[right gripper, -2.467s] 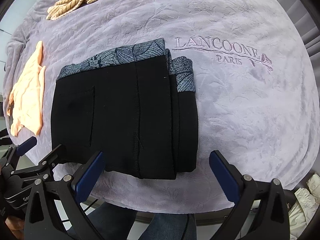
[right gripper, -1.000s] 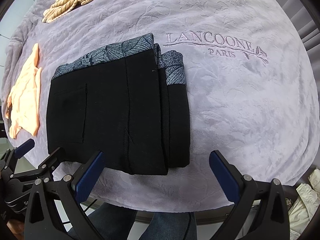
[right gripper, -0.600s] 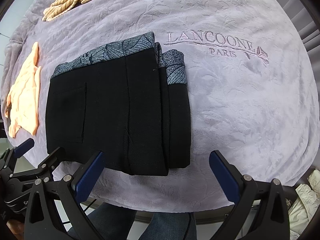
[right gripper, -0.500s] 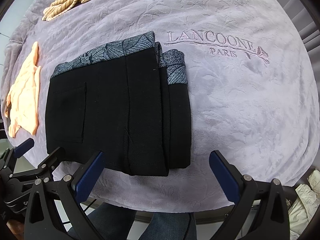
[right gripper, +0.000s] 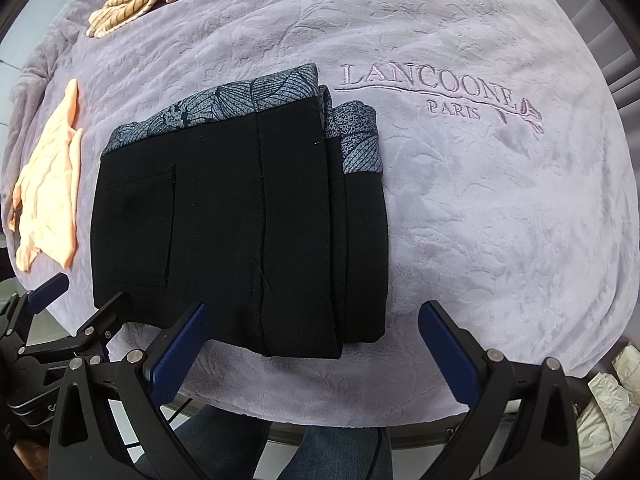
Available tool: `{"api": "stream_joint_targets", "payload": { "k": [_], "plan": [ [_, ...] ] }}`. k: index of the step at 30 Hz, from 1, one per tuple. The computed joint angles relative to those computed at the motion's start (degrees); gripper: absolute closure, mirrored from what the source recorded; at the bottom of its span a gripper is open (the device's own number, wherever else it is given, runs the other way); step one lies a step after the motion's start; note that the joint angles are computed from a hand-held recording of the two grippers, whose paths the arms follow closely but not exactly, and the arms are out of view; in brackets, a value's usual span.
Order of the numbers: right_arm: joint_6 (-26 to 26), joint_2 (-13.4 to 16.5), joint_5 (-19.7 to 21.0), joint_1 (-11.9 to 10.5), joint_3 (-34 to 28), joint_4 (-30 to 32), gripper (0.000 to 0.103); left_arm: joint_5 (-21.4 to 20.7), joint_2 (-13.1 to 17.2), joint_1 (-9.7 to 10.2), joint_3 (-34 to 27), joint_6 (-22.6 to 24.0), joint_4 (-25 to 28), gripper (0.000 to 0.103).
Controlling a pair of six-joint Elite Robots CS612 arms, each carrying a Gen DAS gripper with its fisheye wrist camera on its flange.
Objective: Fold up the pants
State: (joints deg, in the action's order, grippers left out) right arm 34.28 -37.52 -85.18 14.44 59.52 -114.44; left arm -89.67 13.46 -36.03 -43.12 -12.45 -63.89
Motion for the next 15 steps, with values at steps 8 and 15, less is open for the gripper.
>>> {"api": "stream_joint_targets", "payload": {
  "k": [8, 15],
  "plan": [
    [0.3, 0.0, 0.0, 0.1, 0.1, 0.1, 0.000, 0.2, 0.2, -0.01, -0.3, -0.1, 0.2, 0.000],
    [0.1, 0.1, -0.1, 0.1, 0.0, 0.1, 0.000, 0.2, 0.2, 0.02, -0.3, -0.1, 0.2, 0.000]
  ]
}}
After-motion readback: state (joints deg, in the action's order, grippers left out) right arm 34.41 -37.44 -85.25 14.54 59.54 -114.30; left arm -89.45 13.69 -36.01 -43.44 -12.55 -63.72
